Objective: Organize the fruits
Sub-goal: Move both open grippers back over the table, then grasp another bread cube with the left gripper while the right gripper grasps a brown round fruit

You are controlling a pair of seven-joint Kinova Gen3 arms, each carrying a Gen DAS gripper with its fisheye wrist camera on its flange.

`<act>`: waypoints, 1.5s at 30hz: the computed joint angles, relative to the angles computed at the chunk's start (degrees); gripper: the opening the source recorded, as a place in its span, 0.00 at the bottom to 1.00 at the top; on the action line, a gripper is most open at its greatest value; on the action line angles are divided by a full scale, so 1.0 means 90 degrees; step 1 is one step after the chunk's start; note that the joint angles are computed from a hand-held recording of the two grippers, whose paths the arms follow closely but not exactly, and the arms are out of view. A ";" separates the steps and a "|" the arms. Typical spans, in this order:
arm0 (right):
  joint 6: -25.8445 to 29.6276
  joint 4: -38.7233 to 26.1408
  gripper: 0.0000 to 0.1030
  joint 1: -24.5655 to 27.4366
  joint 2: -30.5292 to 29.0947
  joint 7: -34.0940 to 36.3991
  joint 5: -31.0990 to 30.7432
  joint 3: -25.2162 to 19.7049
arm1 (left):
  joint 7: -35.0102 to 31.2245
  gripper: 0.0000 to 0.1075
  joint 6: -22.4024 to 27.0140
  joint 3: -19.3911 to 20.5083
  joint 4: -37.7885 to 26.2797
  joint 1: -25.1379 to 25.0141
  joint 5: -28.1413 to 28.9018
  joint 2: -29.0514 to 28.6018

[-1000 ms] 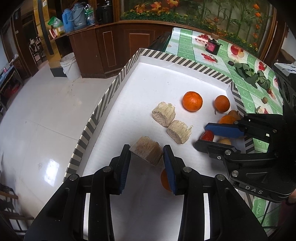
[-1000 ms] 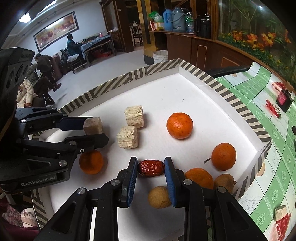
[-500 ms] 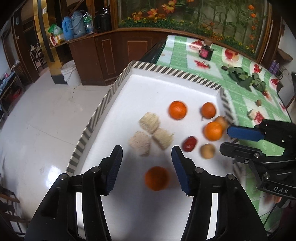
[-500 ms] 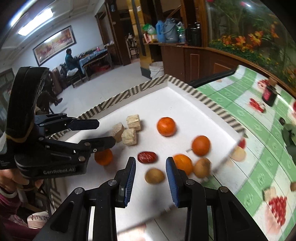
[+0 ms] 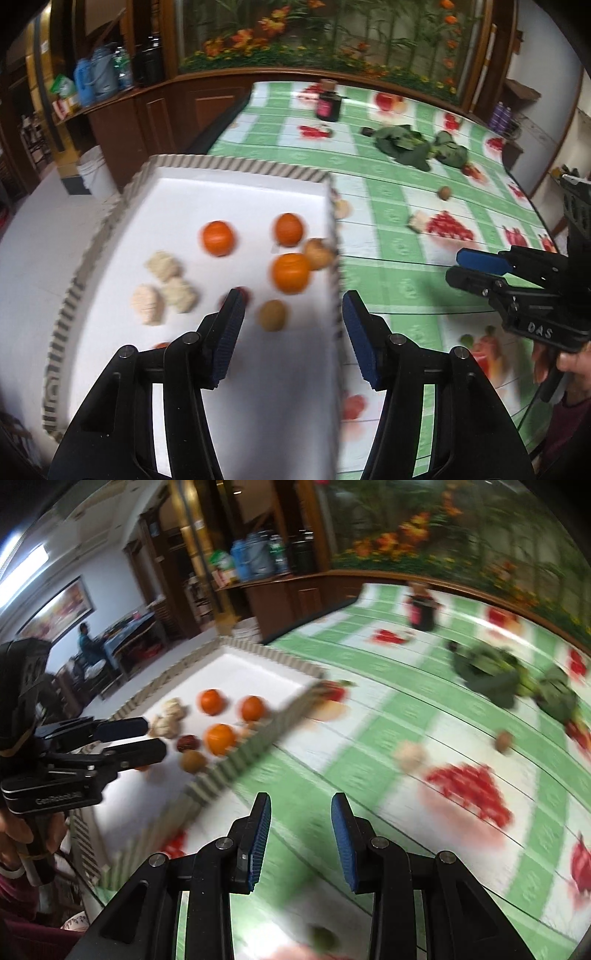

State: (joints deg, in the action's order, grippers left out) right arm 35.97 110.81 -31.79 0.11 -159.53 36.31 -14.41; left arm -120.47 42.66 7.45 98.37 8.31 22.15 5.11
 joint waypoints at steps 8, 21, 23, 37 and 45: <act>0.0268 0.0781 0.34 0.0641 -0.0754 -0.0409 -0.0028 -0.0066 | 0.0298 0.51 0.0178 0.0307 -0.0398 0.0487 -0.0174 0.0360; -0.0412 0.0501 0.34 0.1849 -0.0237 0.1107 -0.0535 0.0645 | 0.1165 0.51 0.0492 0.0519 -0.1524 0.1432 -0.1129 0.1400; -0.0509 0.0395 0.34 0.1914 -0.0076 0.1420 -0.0682 0.0784 | 0.1283 0.51 0.0568 0.0524 -0.1753 0.1563 -0.1274 0.1587; -0.1277 0.0480 0.22 0.2093 0.0102 0.2832 -0.1722 0.1172 | 0.1477 0.51 0.0785 0.0544 -0.2648 0.1996 -0.1713 0.2459; -0.1302 0.0757 0.22 0.2170 -0.0327 0.2720 -0.1876 0.0922 | 0.1306 0.21 0.0566 0.0609 -0.2441 0.1797 -0.1451 0.2355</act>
